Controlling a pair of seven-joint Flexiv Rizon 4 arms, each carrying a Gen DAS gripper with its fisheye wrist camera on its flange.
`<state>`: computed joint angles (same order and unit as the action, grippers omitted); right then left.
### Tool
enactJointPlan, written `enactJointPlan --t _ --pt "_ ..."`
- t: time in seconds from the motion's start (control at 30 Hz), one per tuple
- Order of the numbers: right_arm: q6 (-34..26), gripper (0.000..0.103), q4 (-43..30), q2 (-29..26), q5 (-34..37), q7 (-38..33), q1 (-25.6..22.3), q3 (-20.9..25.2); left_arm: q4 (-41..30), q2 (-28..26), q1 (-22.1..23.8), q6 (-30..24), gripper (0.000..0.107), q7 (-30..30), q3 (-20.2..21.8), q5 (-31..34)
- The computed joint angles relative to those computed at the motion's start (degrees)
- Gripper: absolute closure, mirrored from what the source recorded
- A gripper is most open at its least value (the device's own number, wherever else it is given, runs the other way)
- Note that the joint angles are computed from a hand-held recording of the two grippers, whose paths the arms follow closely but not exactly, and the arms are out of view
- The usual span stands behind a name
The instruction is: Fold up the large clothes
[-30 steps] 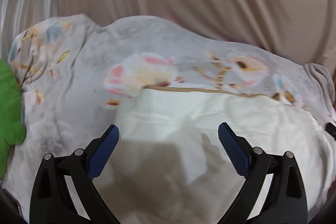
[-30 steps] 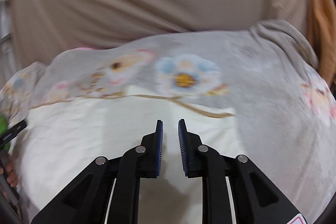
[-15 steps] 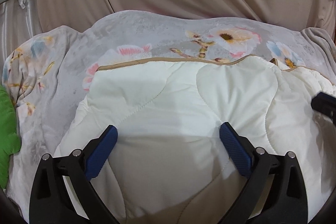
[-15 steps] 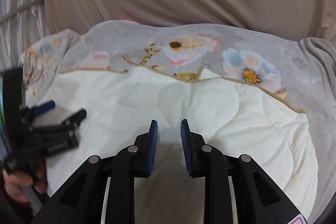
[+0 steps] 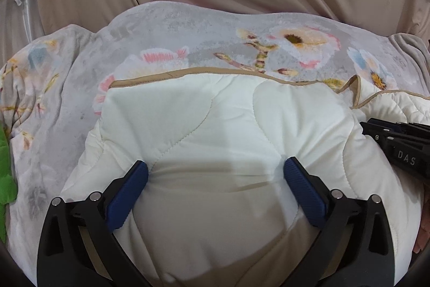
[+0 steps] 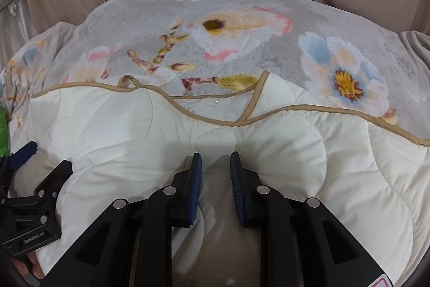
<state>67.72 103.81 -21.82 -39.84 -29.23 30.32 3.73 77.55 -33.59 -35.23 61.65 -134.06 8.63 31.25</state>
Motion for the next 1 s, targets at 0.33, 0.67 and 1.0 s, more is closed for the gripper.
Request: enactJointPlan --t 0.33,0.67,1.0 --pt "10.6 0.085 6.2 3.9 -6.5 10.4 1.4 -5.4 3.8 2.1 0.5 3.9 0.008 -1.1 0.7 -1.8" --pt "10.2 0.083 10.8 8.6 -10.3 6.7 -1.3 2.7 23.0 20.4 0.8 3.8 0.009 -13.1 0.6 5.5" --pt "12.6 0.083 11.1 7.2 -11.5 9.8 -1.2 2.0 41.0 24.3 12.9 17.4 0.009 -11.2 -7.8 -11.2"
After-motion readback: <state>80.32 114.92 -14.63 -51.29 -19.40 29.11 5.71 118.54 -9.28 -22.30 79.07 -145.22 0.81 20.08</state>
